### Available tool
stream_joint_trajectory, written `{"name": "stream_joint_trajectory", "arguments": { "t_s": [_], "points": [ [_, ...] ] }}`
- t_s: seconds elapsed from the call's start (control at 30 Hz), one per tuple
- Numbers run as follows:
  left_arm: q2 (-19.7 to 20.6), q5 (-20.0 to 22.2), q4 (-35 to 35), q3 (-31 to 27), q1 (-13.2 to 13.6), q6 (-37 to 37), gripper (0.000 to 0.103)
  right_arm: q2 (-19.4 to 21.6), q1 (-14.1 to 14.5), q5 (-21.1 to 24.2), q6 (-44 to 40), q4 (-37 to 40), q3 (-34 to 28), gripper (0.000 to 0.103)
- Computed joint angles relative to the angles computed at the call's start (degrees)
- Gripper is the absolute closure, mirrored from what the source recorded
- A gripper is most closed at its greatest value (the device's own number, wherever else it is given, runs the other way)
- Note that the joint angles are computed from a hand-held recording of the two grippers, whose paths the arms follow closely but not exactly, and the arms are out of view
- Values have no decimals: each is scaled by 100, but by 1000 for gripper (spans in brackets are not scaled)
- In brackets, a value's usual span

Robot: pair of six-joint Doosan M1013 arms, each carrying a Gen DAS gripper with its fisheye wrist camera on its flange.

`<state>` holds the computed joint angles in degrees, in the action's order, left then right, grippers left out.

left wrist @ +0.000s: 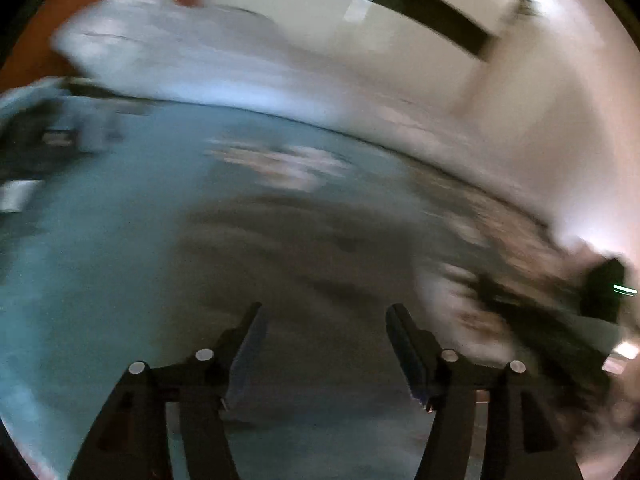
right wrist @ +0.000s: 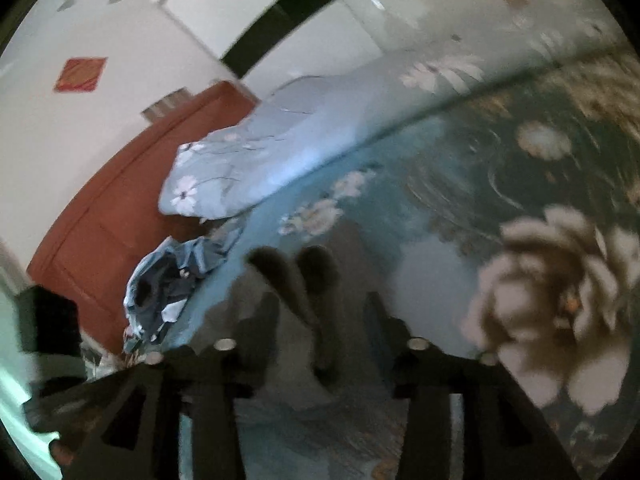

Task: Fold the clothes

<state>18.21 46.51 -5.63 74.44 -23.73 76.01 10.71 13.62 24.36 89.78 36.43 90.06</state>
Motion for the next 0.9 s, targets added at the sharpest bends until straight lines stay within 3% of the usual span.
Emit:
{"name": "stream_joint_trajectory", "arguments": {
  "t_s": [0.07,0.27,0.53,0.6,0.67,0.9],
  "points": [
    [6,72,452,55,4,-547,37,91,25,182,-199,47,-130,55],
    [-5,160,23,262,223,-496,36,534,113,882,-88,-301,-625,55],
    [-33,118,-389,514,314,-356,35,640,172,913,-277,-43,-713,52],
    [-35,102,-387,532,317,-327,35,633,146,893,-422,158,-706,65],
    [-29,99,-497,526,337,-239,34,618,118,882,-561,247,-724,92],
    [-57,109,-984,569,371,238,30,591,-28,782,-354,172,-760,92]
  ]
}}
